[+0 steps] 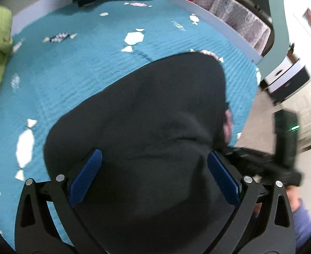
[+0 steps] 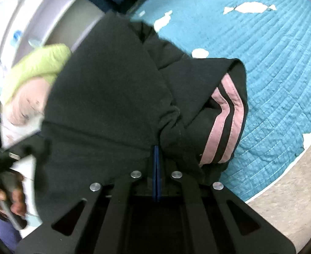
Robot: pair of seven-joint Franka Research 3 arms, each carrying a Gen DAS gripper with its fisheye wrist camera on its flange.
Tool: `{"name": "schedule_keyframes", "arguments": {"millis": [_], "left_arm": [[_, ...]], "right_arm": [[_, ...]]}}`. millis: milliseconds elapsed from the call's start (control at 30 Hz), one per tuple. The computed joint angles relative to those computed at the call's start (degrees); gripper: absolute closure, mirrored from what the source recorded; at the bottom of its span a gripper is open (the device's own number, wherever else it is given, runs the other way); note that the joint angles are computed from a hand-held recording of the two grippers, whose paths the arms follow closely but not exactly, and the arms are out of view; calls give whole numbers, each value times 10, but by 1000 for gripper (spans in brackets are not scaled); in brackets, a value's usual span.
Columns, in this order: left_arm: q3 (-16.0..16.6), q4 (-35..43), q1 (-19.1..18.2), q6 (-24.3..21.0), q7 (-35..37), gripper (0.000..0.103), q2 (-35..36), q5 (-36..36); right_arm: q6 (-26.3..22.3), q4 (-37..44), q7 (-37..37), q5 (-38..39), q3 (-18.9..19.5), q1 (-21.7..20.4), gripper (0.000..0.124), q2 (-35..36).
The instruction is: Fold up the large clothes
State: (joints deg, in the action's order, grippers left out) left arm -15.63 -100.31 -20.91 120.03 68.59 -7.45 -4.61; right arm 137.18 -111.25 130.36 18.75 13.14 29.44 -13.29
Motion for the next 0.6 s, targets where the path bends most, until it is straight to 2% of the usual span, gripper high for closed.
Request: {"name": "schedule_keyframes", "arguments": {"millis": [33,100,167,233,333,400,467,533,567,600], "left_arm": [[-1,0,0,-3,-5,5,-3,7],[1,-9,0,-4,-6,5,-18,4],[6,-23,0,6,-3,5,-33,-6],[12,-35,2,14,-10,5,-45,-21],[15,-47,6,16,-29,5,-58,-29],[14,-46,7,9,-34,5,-60,-21],[10,-43,6,2,-37,5,-59,-9],[7,-41,4,-4,-39,5,-59,2],[6,-40,4,-6,-40,5,-58,5],[4,-35,3,-13,-42,5,-55,10]], "right_arm": [[26,-18,-1,23,-3,5,113,-18],[68,-51,-2,66,-6,15,77,-59],[94,-85,15,77,3,16,59,-109],[87,-111,69,46,30,-6,57,-162],[65,-158,157,38,57,-21,53,-226],[85,-193,185,72,57,3,53,-245],[105,-214,223,85,72,8,53,-249],[98,-219,262,85,82,10,53,-235],[107,-226,265,106,72,29,53,-226],[137,-246,267,135,63,51,52,-225]]}}
